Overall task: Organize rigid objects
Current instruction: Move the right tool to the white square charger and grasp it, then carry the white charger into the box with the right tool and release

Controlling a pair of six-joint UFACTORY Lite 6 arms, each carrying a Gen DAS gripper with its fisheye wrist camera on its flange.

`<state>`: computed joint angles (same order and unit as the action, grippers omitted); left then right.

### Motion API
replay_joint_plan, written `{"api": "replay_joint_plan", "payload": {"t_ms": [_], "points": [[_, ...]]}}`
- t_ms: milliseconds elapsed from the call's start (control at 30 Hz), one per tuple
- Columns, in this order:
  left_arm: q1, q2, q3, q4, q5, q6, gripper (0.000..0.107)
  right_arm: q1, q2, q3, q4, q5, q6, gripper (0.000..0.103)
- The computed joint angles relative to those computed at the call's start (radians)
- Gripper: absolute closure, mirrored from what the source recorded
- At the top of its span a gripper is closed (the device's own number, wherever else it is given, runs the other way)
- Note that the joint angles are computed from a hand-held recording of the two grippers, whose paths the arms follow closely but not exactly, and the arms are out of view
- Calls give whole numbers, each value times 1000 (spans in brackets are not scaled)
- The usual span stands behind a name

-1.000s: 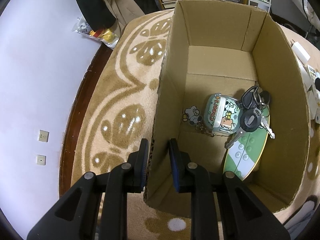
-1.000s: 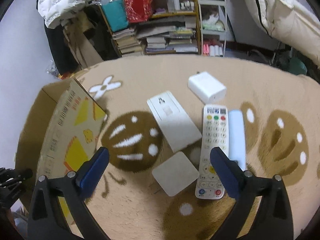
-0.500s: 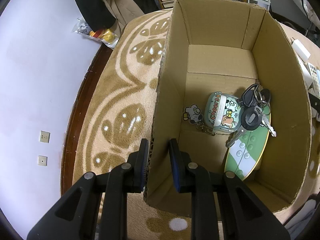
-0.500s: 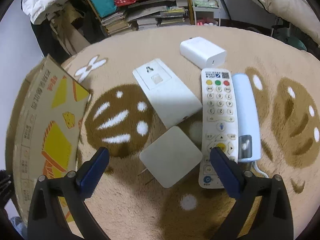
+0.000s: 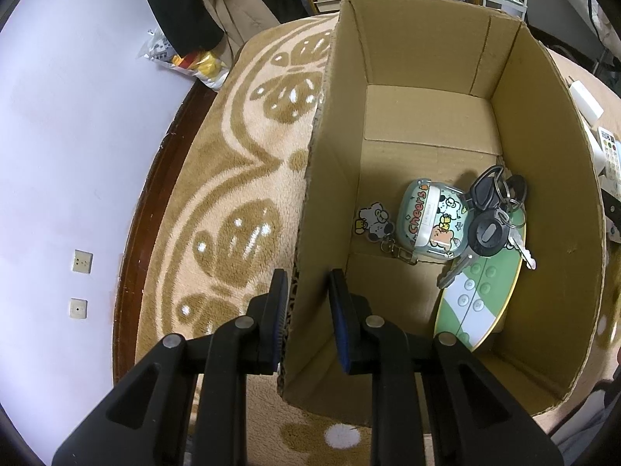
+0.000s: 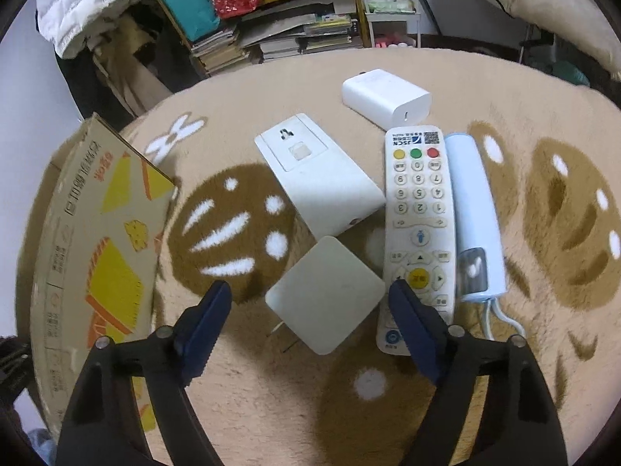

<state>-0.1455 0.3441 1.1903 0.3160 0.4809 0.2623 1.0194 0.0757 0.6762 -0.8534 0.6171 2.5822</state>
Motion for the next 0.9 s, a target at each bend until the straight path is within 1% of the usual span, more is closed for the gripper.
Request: {"api": "replay_joint_plan", "payload": {"t_ms": [100, 167, 300, 400, 467, 533, 567, 700, 833, 900], "points": [[0, 2, 4, -3, 2, 4, 86, -4, 20, 23, 16, 11, -19, 17], [1, 5, 7, -6, 3, 6, 86, -2, 14, 19, -3, 1, 8, 17], [4, 18, 22, -17, 11, 14, 86, -19, 5, -22, -131, -84, 157, 24], [5, 22, 27, -20, 11, 18, 86, -40, 44, -13, -162, -123, 194, 25], [6, 26, 32, -26, 13, 22, 86, -52, 84, 21, -99, -122, 123, 29], [8, 32, 38, -33, 15, 29, 86, -69, 102, 54, -1, -106, 6, 41], [11, 33, 40, -37, 16, 34, 86, -75, 105, 63, 27, -98, -23, 43], [13, 35, 42, -36, 15, 36, 86, -92, 114, 67, 31, -109, -18, 45], [16, 40, 47, -40, 16, 42, 86, -75, 157, 136, 129, -24, -132, 50], [16, 41, 48, -42, 17, 43, 86, -55, 159, 153, 135, 8, -137, 50]]}}
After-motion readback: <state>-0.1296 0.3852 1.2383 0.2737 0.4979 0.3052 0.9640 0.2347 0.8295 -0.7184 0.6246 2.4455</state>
